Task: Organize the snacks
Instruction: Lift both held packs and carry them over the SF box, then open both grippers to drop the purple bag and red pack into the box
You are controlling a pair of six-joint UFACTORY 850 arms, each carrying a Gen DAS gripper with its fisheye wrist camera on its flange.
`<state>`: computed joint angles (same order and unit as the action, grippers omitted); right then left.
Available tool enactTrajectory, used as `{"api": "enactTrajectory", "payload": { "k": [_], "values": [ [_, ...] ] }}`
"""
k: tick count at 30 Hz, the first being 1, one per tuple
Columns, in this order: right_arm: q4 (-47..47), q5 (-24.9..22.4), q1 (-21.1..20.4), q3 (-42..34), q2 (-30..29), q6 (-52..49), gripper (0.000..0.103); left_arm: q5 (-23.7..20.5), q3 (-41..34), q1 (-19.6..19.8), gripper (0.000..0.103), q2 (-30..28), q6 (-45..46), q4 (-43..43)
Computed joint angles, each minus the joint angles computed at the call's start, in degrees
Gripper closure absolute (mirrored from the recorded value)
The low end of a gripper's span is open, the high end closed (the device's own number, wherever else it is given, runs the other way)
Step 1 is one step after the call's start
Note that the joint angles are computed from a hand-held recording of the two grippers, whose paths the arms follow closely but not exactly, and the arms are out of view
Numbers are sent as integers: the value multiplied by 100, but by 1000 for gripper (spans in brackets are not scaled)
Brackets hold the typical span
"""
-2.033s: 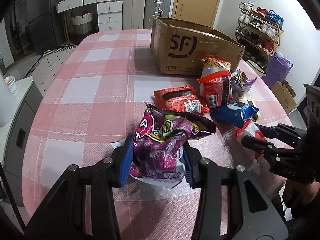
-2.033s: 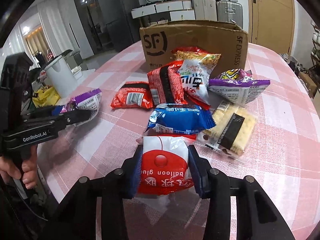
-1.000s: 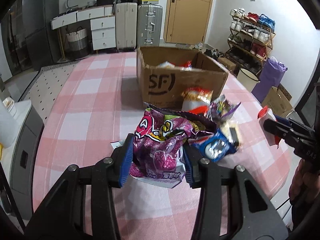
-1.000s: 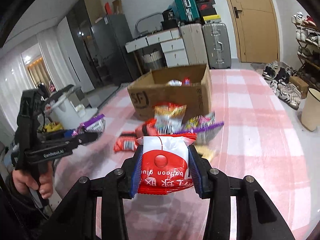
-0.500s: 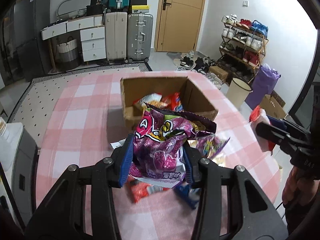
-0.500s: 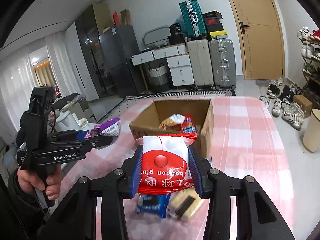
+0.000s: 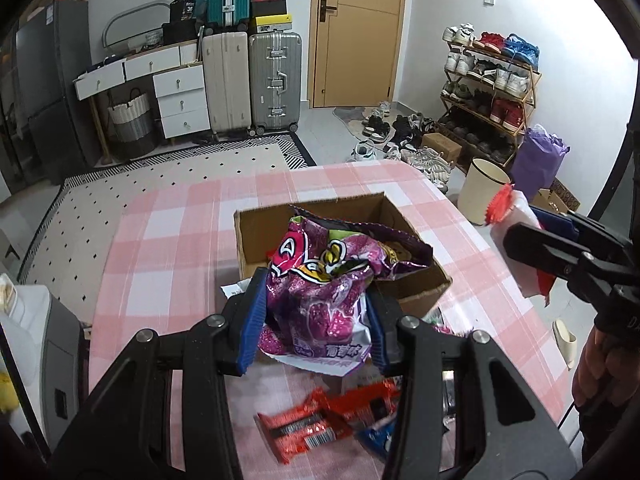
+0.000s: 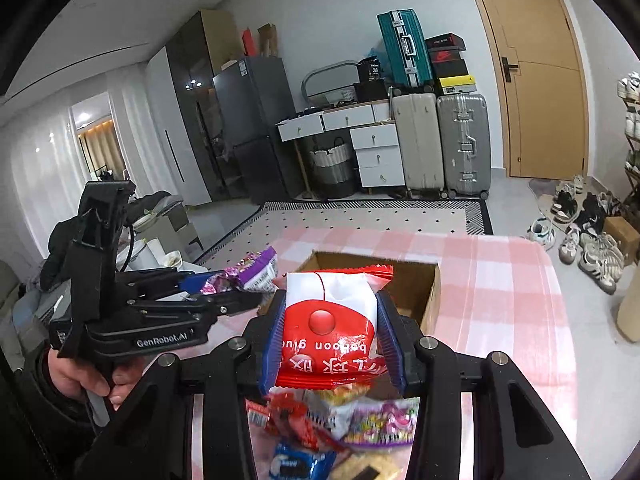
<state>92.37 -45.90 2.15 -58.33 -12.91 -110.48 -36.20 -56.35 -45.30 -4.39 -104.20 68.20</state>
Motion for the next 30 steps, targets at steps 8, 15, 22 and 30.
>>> {"api": "enactTrajectory", "payload": {
  "k": [8,15,22,30],
  "values": [
    [-39,70,209,-619,-464,350,60,280,-682,372,62,-435,580,-215],
    [-233,255,375,-1202,-976,706,60,537,-1058,755,62,-829,1143,-664],
    [-495,402,492,-1726,-1477,967,60,843,-1257,1065,62,-1232,1493,-876],
    [-609,630,584,-1957,-1860,1007,60,1375,-1307,1403,62,-1589,1758,-1219]
  ]
}}
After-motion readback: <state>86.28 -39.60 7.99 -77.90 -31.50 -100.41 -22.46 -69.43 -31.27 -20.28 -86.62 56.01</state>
